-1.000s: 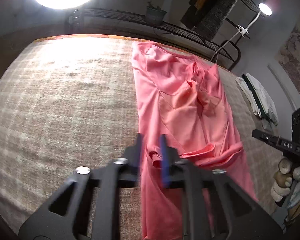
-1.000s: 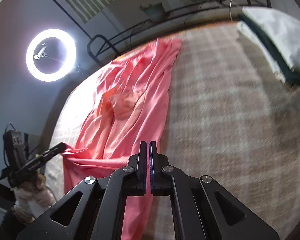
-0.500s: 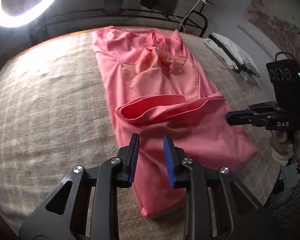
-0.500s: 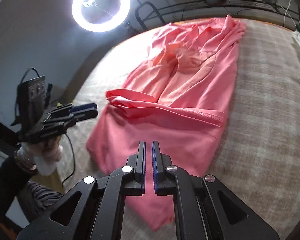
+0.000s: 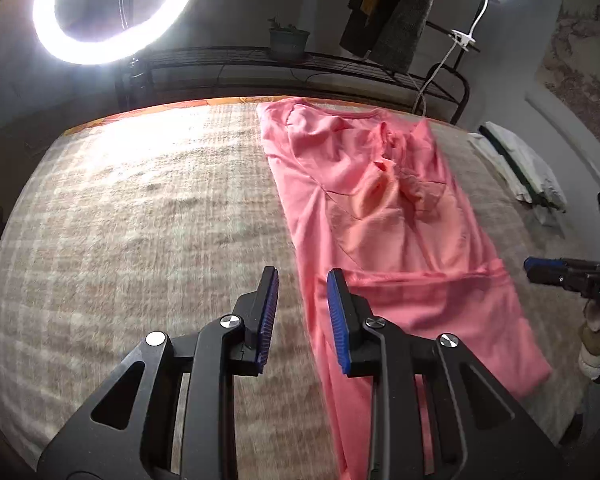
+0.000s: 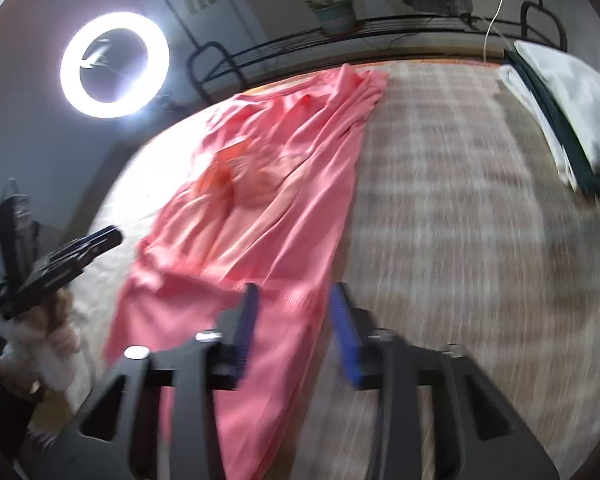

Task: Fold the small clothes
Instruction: 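Withdraw both open tools from the folded shirt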

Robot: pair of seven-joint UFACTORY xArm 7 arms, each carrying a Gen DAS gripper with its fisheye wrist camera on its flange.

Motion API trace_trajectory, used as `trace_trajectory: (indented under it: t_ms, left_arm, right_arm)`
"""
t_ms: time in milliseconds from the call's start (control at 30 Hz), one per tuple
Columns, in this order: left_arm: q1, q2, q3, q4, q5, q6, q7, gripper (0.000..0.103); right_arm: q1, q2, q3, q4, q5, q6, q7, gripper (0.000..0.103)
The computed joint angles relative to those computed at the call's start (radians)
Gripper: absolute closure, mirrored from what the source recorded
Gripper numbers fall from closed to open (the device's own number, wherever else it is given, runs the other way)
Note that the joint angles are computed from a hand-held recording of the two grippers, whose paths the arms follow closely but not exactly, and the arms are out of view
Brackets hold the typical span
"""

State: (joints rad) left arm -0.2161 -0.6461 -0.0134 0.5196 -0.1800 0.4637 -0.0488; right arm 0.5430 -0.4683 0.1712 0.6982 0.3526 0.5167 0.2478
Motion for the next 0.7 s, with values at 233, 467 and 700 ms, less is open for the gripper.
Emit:
trace_trajectory:
  t_ms: [233,467,700]
  left_arm:
    - [-0.088,-0.179,-0.005,-0.08,-0.034,0.155,0.049,0.078]
    - [-0.126,-0.233,-0.05,-0.128,-0.029,0.236,0.049,0.078]
    - [-0.131,-0.263,-0.053,-0.158,-0.016,0.286,0.057,0.078]
  right_arm:
    - [0.106,-0.155,-0.057,-0.096,0.166,0.149,-0.079,0.06]
    - [0.123,-0.128,-0.038,-0.1,0.214,0.159,-0.115,0.1]
    - [-0.023,-0.178,0.064,-0.097,-0.072,0.243,0.033,0.103]
